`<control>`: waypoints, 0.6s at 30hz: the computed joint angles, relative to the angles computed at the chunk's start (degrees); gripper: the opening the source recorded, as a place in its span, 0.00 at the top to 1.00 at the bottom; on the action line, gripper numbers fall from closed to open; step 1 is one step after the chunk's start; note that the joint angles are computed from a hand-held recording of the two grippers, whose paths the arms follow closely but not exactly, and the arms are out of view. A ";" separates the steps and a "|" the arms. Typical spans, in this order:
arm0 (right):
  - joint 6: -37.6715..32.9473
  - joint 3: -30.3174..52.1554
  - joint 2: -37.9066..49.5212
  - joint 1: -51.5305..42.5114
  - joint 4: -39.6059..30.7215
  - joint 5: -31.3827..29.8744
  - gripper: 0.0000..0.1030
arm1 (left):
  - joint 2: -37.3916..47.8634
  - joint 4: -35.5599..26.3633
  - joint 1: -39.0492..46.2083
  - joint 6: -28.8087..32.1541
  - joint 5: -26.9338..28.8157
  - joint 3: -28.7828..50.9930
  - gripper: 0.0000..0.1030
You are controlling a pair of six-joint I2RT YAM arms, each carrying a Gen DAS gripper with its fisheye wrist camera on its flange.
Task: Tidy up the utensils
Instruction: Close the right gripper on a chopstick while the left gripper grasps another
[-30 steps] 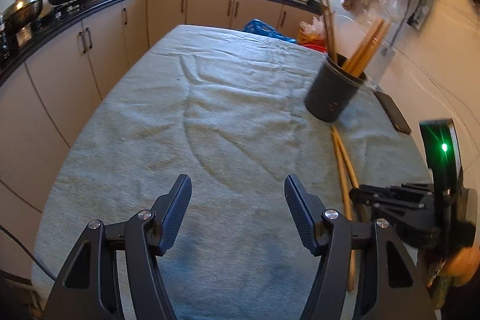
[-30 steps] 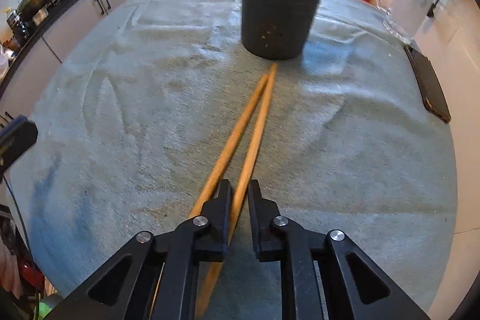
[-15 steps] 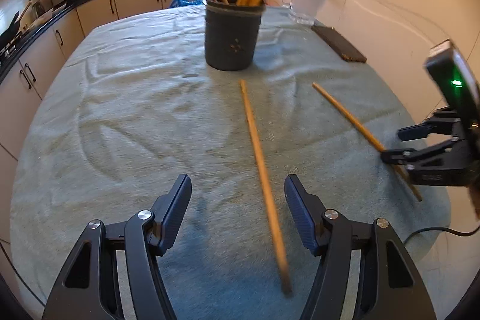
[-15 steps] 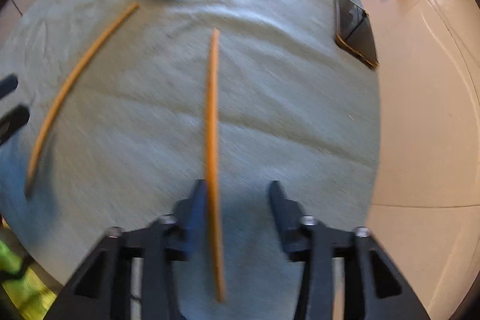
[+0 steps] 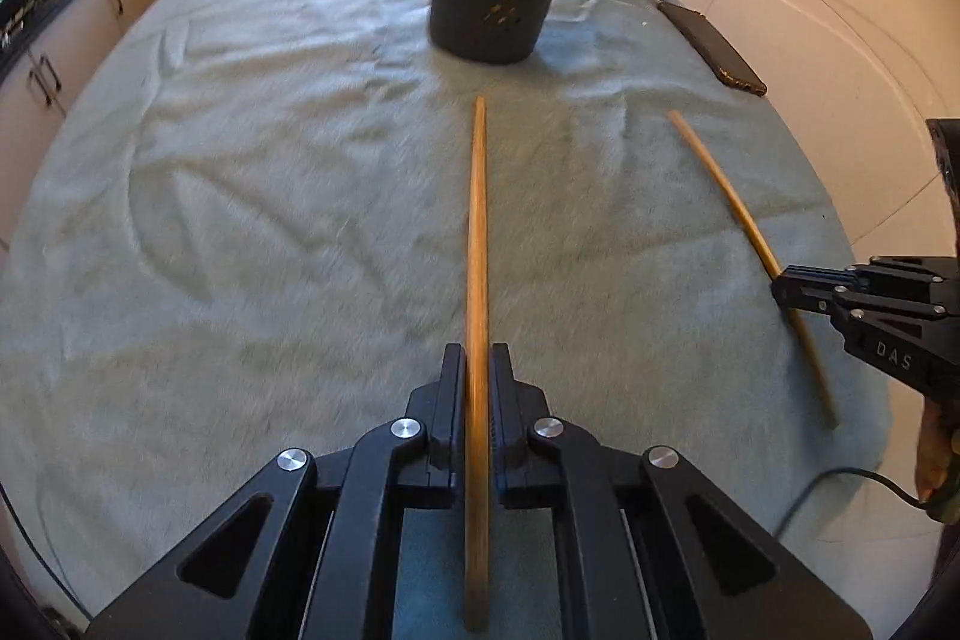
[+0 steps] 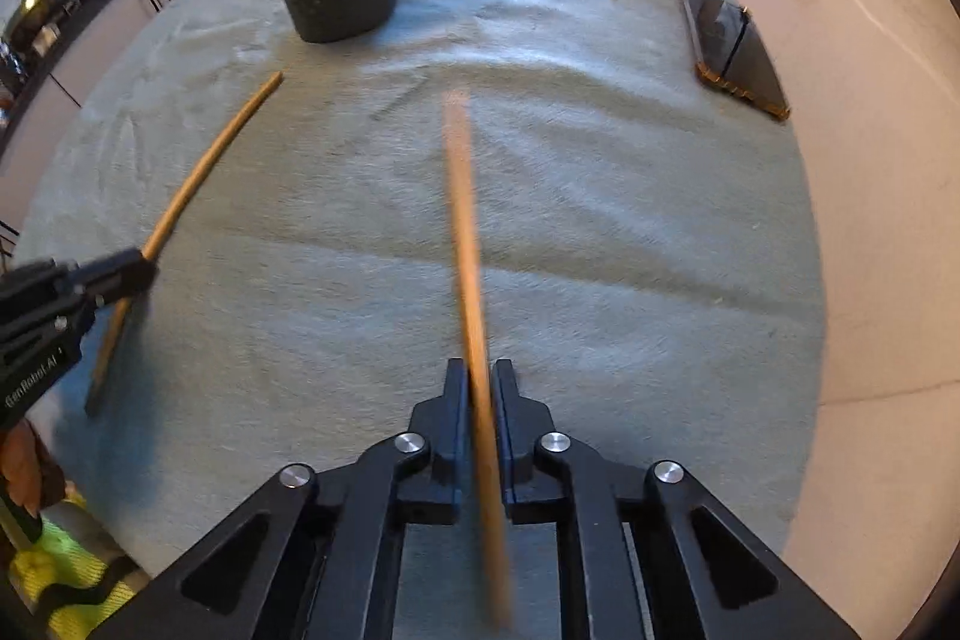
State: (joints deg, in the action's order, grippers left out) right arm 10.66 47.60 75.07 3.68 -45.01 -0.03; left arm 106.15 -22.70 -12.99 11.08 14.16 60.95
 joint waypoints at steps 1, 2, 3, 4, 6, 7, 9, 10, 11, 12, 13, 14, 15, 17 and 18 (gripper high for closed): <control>1.75 -0.92 -1.06 1.47 -0.19 -1.08 0.92 | -0.20 -1.34 0.61 0.52 0.59 0.16 0.93; 3.31 -1.90 -2.39 3.28 -0.66 -2.62 0.91 | -0.20 -2.72 1.16 1.03 1.26 0.60 0.93; 4.14 -2.32 -3.11 4.36 -0.92 -2.64 0.91 | -0.06 -4.28 1.76 1.49 2.12 1.32 0.93; 4.40 -2.65 -3.18 4.74 -0.49 -2.09 0.90 | 0.19 -5.39 2.26 1.68 2.90 2.11 0.93; 4.82 -2.68 -2.97 6.12 0.25 -0.83 0.80 | 0.68 -6.33 2.40 1.76 3.30 3.67 0.91; 3.67 -2.07 -1.49 5.26 1.48 -1.08 0.73 | 0.92 -6.05 2.15 1.69 2.94 4.30 0.85; 1.90 -1.43 1.22 2.74 3.90 -1.36 0.71 | 1.53 -4.74 1.42 0.75 1.08 5.51 0.75; 2.14 -0.44 2.92 2.68 4.56 -0.93 0.71 | 2.24 -4.31 1.03 0.30 0.62 6.44 0.74; 1.72 0.39 4.20 2.12 5.02 -0.69 0.71 | 3.32 -4.29 0.64 0.16 0.34 7.91 0.74; 1.62 1.16 5.35 2.07 5.34 -0.32 0.71 | 5.17 -4.53 -0.10 0.32 -0.12 10.16 0.74; 1.63 1.45 5.99 2.17 5.49 0.01 0.71 | 6.70 -4.85 -0.58 0.53 -0.78 11.98 0.74; 1.22 2.30 7.62 1.74 5.94 0.18 0.71 | 8.13 -5.13 -1.04 0.48 -1.61 13.63 0.74; 0.92 3.06 8.52 1.24 5.84 0.33 0.71 | 9.84 -5.59 -1.65 0.18 -2.32 15.66 0.74; 0.81 4.22 9.33 1.00 5.75 1.15 0.72 | 13.42 -7.51 -2.40 -0.09 -2.12 20.20 0.74; 0.80 5.24 10.44 0.77 5.77 1.48 0.72 | 13.84 -6.73 -2.74 -0.49 -2.48 20.73 0.74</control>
State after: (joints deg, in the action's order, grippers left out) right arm 11.47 52.84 85.50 4.45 -39.23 1.44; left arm 119.99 -29.43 -15.73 10.59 11.68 81.69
